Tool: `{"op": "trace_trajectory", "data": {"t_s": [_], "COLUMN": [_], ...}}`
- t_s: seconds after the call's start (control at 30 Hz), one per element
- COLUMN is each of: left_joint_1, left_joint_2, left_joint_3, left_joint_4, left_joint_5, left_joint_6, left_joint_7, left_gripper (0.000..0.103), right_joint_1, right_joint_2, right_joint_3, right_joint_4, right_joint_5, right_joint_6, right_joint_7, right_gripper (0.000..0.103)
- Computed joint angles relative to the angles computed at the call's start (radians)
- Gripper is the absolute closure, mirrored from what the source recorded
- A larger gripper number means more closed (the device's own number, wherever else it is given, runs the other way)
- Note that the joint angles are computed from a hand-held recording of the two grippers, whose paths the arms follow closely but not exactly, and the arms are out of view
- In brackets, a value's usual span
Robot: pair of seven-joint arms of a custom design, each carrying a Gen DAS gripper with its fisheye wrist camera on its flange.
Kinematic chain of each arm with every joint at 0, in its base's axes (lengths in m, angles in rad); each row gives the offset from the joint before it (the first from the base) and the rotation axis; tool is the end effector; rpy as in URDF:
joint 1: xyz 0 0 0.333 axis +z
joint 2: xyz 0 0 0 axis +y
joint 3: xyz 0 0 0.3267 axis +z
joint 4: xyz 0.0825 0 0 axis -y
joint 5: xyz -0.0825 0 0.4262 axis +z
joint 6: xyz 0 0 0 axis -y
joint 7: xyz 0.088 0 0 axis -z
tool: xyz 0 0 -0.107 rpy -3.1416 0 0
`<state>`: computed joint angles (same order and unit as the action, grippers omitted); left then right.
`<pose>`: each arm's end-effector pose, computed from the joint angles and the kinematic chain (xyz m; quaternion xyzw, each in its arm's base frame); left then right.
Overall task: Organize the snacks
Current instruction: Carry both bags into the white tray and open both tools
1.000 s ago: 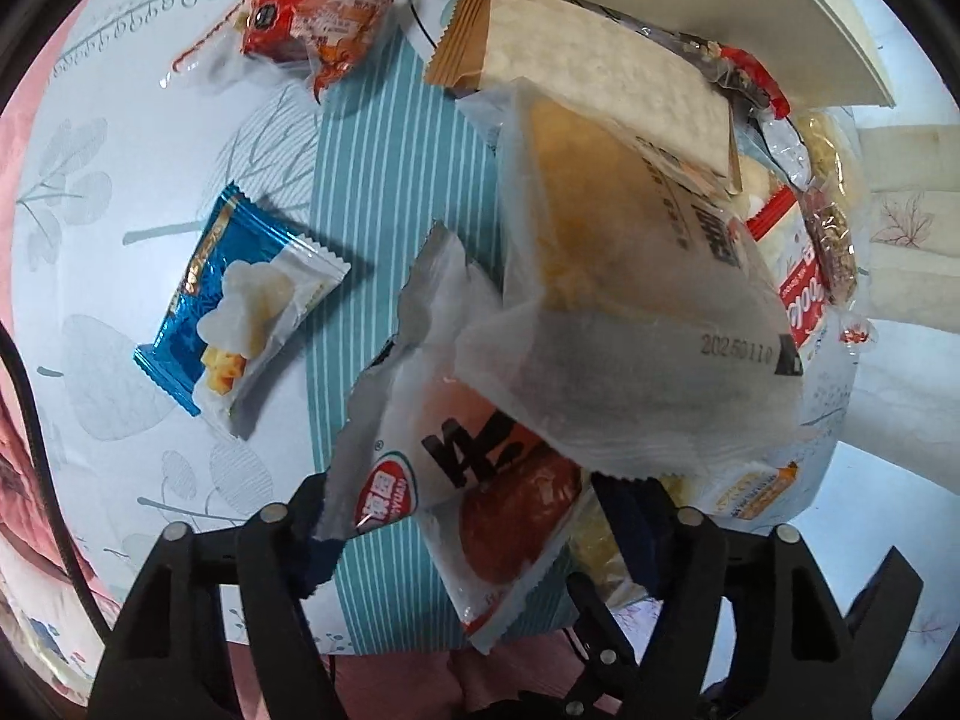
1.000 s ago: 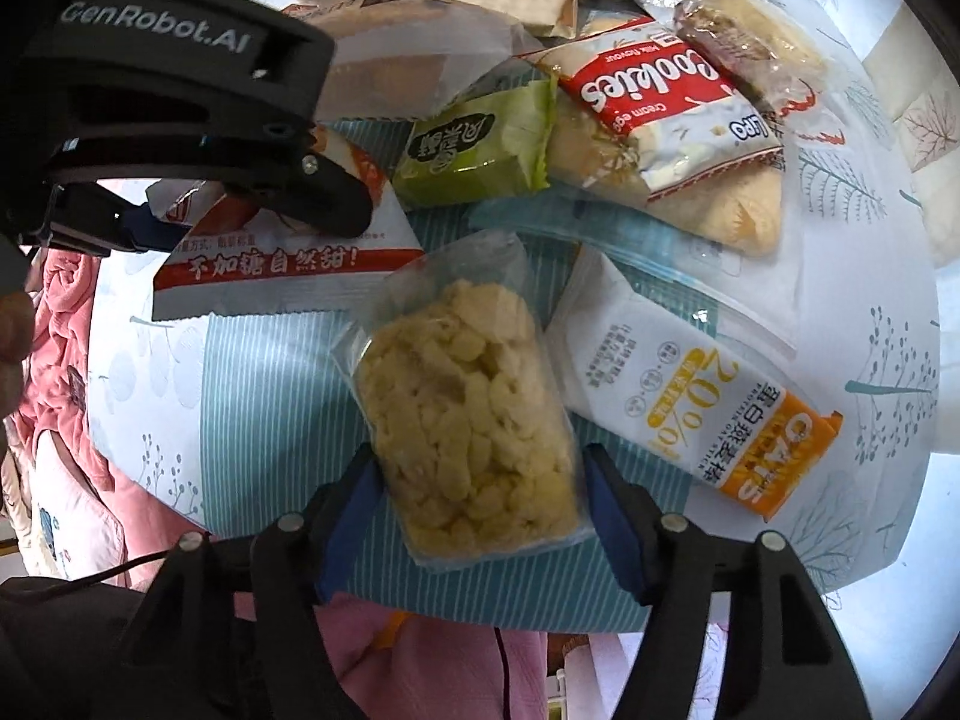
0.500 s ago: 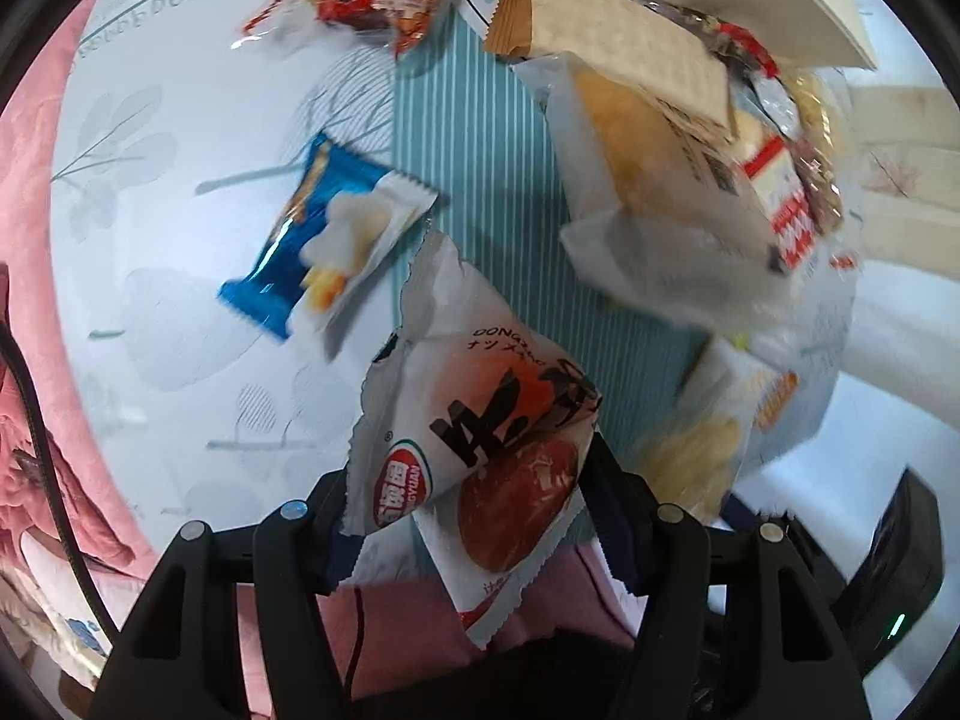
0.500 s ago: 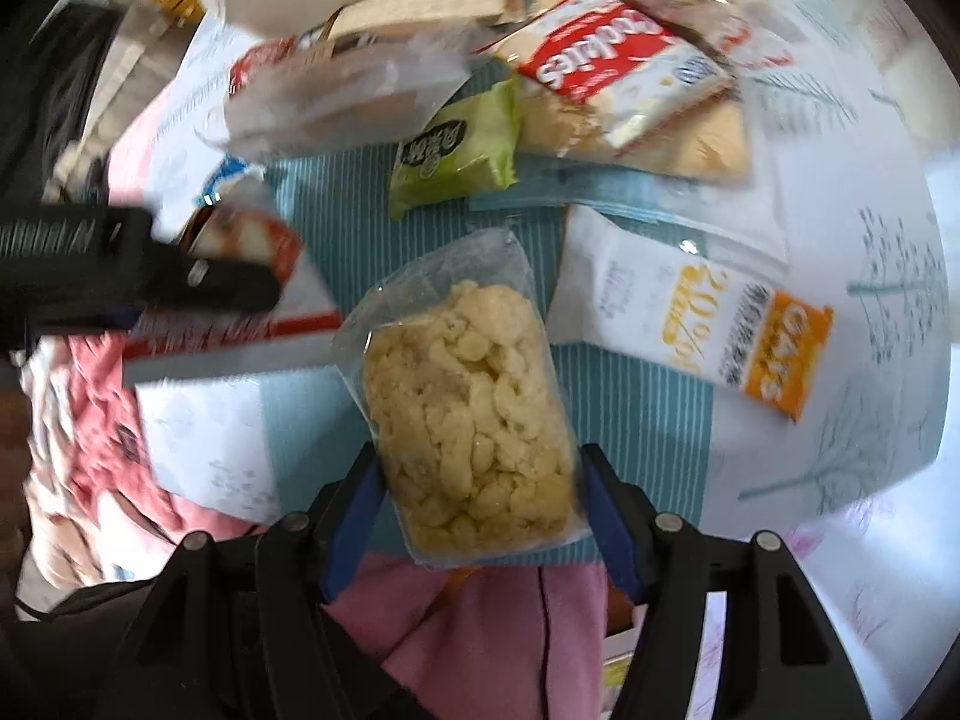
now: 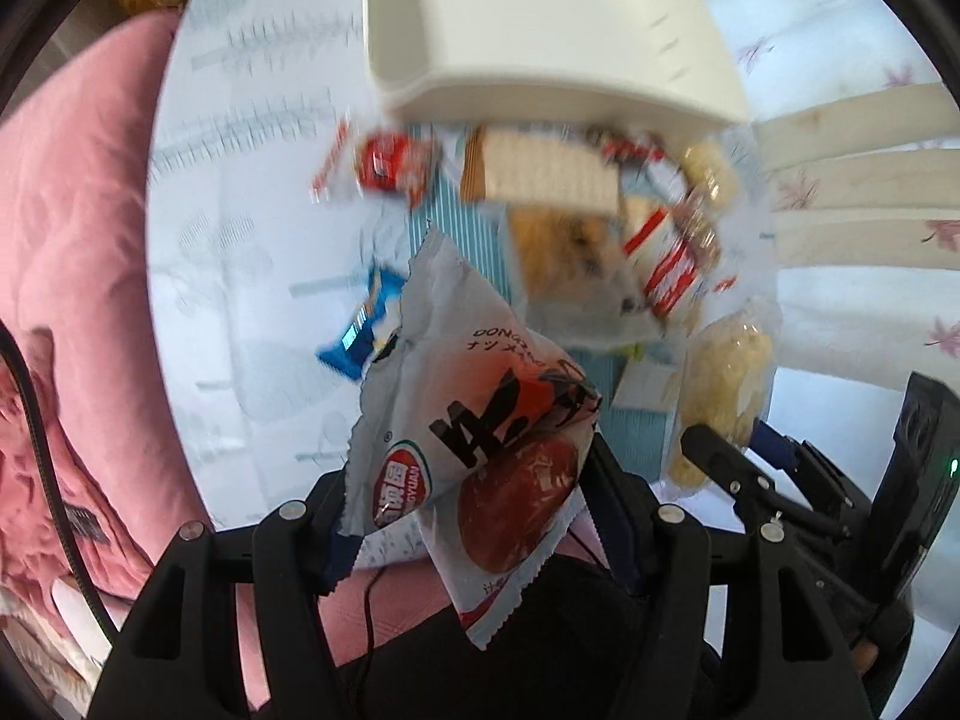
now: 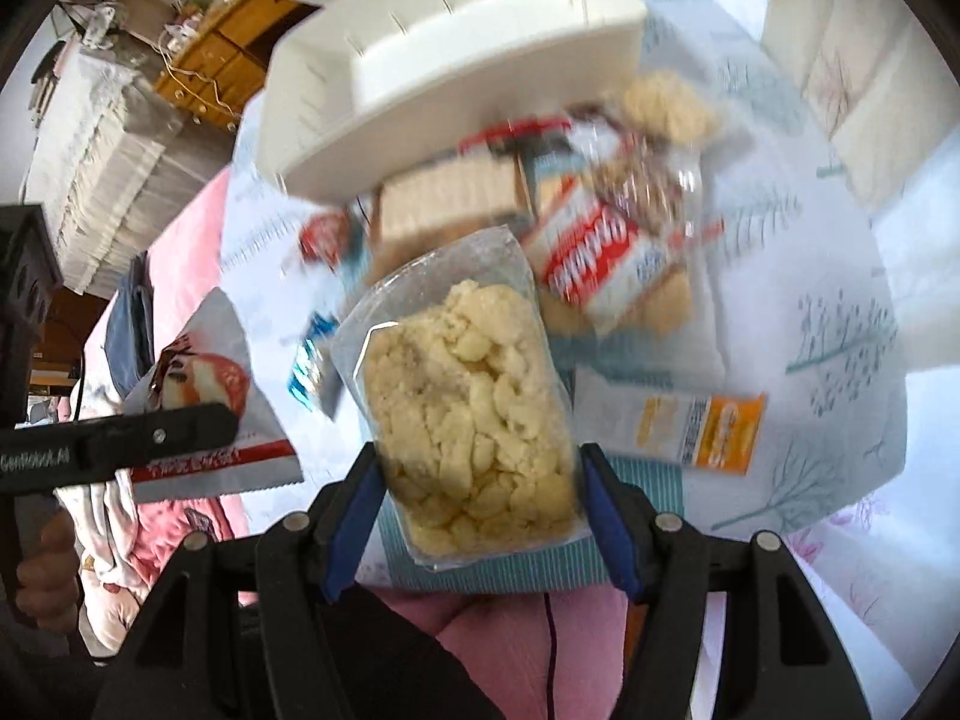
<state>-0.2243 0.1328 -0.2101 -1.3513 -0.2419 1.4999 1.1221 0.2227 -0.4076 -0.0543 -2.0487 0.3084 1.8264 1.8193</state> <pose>0.5653 -0.2808 0.6651 0.6996 -0.7018 0.0541 0.1229 0.4735 0.1012 0.6331 -0.6488 0.7379 0.0867 0.1644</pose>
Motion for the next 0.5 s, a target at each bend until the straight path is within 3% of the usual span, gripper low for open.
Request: {"op": "trace_trajectory", "data": {"t_s": [0.37, 0.5], "left_joint_1": [-0.059, -0.092], "left_joint_2": [0.213, 0.301], "left_joint_3": [0.011, 0.027], "left_joint_4": [0.366, 0.503], "left_joint_5": [0.126, 0.181], "left_joint_6": [-0.007, 0.010], "left_joint_7": [-0.102, -0.146], "left_gripper": [0.038, 0.038], "right_joint_1": [-0.032, -0.047], "right_joint_2": [0.144, 0.177], "right_joint_3": [-0.017, -0.014], "right_joint_4": [0.187, 0.210], "right_joint_5": [0.007, 0.001], "right_joint_6": [0.083, 0.185], "right_joint_7": [-0.123, -0.208], "right_gripper": [0.039, 0.039]}}
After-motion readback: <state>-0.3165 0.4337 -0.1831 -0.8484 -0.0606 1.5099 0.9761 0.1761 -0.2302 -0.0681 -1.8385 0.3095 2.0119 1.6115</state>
